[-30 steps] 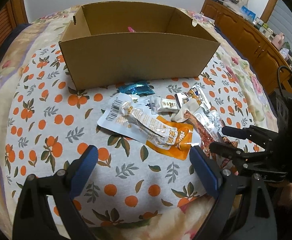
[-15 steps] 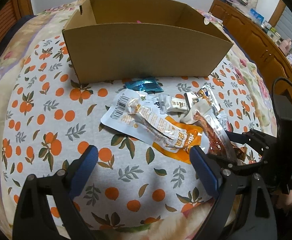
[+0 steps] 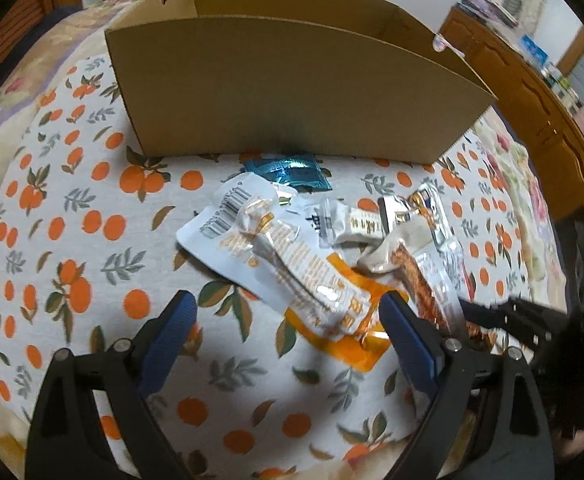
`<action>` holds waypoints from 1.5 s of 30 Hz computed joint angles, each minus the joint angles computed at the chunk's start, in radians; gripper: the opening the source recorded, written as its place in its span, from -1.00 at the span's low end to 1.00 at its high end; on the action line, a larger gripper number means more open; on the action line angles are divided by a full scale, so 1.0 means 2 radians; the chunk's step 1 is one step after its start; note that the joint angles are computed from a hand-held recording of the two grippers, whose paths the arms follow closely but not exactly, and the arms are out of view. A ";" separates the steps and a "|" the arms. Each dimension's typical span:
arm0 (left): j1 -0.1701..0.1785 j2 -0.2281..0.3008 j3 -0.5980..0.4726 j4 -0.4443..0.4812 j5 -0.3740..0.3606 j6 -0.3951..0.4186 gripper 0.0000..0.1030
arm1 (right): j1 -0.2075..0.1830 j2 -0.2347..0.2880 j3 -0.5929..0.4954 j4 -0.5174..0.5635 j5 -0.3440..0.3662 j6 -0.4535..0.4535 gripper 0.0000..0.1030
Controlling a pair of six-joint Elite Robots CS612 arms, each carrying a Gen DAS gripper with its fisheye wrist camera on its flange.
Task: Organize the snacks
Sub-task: 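Grasp the orange-and-white pouch with the left tool while the right tool grasps the chicken-feet pouch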
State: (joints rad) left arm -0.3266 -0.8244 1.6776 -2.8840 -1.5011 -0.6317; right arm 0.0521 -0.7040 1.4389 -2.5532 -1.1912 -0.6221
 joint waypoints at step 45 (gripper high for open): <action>0.020 0.002 -0.001 0.060 -0.010 -0.018 -0.01 | 0.002 0.001 0.007 -0.013 -0.003 -0.017 -0.17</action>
State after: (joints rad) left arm -0.2862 -0.8203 1.6751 -2.7634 -1.5210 -0.6681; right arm 0.0565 -0.7028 1.4523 -2.5789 -1.1966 -0.6561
